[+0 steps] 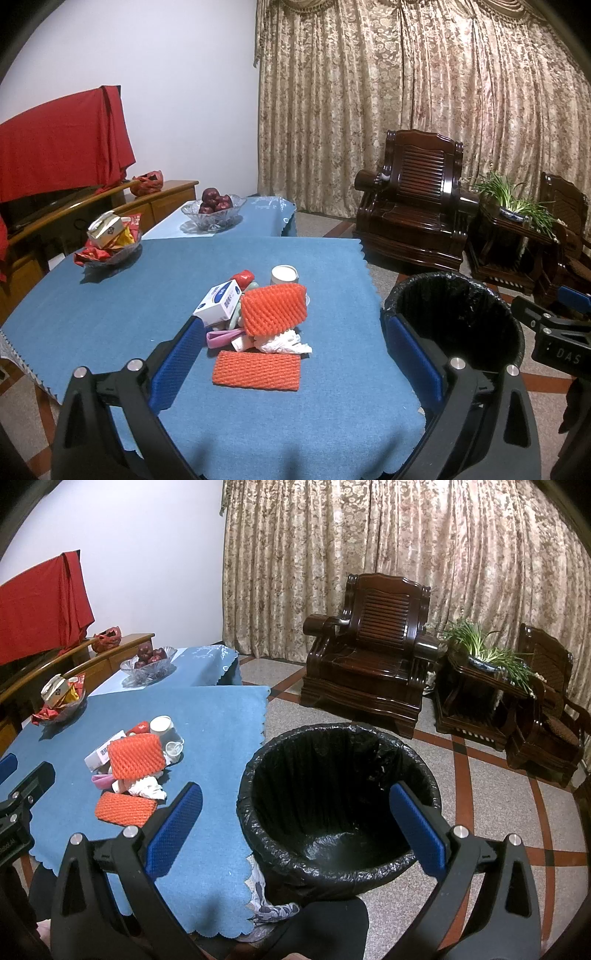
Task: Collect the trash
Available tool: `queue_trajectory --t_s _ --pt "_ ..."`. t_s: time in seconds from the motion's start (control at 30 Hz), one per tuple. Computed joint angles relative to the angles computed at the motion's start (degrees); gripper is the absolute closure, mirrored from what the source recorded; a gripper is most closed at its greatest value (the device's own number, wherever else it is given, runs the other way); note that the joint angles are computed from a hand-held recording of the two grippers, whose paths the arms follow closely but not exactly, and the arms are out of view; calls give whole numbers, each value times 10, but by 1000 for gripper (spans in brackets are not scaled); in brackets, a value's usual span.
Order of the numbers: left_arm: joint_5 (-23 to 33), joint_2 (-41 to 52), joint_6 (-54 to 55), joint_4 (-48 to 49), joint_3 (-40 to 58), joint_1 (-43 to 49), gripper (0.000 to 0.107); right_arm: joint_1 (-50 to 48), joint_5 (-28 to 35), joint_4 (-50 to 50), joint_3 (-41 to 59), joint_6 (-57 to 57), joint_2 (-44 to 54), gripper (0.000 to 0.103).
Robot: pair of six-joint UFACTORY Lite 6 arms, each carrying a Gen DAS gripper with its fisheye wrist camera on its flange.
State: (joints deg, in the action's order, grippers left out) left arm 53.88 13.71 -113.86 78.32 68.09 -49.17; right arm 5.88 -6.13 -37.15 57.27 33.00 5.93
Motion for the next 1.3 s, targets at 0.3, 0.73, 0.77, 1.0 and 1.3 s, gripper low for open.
queue_trajectory --t_s 0.3,0.73,0.77,1.0,1.3 --pt "0 0 0 -1 0 0 10 0 0 3 0 -3 0 5" --pt "-1 0 0 -1 0 0 10 1 1 1 2 -1 2 5" --pt "-1 0 0 -1 0 0 10 1 1 7 2 -7 3 5" --pt "-1 0 1 -2 0 0 10 3 1 20 4 -19 5 5" --pt "-2 -11 -6 -4 -14 1 10 17 -6 113 18 -106 27 5"
